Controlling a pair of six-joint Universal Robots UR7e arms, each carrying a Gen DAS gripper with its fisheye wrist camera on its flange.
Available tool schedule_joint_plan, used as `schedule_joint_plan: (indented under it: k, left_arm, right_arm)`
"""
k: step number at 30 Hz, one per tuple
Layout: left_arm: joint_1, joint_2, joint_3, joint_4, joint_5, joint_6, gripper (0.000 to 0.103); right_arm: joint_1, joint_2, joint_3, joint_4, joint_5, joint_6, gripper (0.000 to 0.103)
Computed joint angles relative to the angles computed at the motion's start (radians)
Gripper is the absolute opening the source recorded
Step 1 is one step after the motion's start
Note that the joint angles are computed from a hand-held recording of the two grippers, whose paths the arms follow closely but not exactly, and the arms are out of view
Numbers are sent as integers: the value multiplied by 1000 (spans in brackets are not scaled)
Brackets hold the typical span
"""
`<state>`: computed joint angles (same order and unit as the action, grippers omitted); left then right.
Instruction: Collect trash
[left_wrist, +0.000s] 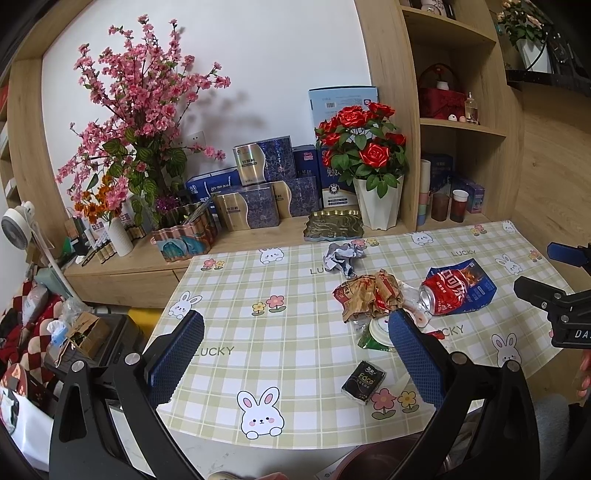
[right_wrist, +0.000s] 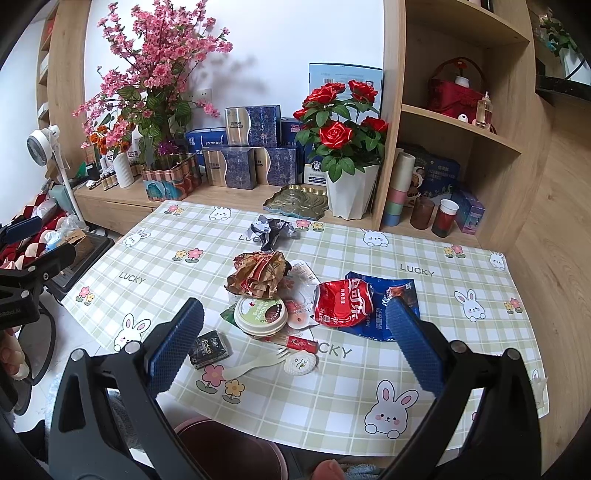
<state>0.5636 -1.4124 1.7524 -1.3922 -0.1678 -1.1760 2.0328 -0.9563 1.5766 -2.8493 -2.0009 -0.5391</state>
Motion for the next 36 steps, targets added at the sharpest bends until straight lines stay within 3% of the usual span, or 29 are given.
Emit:
schedule_joint_plan:
  k: [36]
  left_arm:
    - [0, -7, 10, -33, 0, 24, 98]
  right_arm:
    - [4, -5, 4, 0, -8, -6, 97]
